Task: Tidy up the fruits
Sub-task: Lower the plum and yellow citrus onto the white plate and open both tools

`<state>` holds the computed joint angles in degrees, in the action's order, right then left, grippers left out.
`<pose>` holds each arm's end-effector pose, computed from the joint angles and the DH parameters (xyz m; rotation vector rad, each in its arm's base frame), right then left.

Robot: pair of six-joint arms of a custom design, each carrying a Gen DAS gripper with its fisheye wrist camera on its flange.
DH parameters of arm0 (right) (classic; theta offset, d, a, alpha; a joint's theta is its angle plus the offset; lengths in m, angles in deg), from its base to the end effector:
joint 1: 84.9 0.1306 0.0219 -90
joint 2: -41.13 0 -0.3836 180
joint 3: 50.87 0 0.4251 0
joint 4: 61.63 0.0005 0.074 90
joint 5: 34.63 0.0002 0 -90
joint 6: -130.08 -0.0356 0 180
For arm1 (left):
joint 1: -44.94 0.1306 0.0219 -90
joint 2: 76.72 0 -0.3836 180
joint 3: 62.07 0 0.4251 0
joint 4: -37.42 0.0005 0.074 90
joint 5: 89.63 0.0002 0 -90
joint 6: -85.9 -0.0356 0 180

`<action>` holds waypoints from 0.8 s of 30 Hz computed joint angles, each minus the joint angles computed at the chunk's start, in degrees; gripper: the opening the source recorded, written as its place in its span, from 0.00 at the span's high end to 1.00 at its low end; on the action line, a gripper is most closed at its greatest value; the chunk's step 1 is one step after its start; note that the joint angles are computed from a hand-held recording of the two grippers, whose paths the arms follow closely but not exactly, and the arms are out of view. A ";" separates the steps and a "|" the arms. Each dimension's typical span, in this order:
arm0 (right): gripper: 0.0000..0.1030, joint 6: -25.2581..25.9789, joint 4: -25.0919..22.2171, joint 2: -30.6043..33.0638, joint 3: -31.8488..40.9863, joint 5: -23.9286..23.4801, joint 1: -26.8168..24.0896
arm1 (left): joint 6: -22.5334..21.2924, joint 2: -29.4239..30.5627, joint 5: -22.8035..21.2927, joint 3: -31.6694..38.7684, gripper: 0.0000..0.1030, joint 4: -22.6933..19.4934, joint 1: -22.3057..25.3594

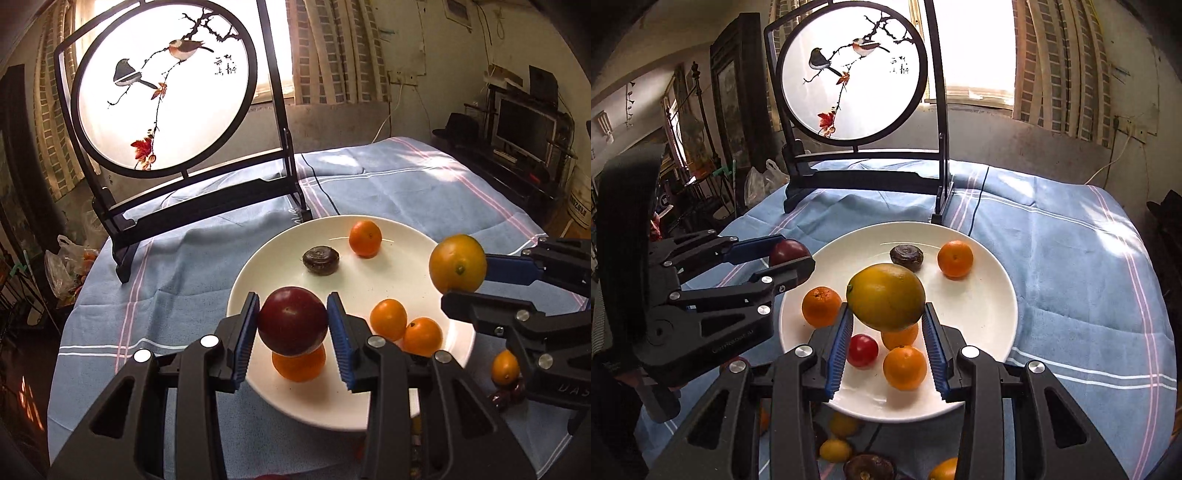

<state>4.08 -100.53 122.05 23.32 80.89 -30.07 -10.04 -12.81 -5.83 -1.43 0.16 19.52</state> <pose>0.2765 0.3649 0.3836 -0.1653 2.2839 0.2998 0.3271 -0.1518 0.3796 0.5597 2.2038 -0.0558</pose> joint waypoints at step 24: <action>0.62 1.50 1.27 6.11 2.62 -2.96 -3.49 | -0.17 6.59 -2.33 1.50 0.64 2.04 0.35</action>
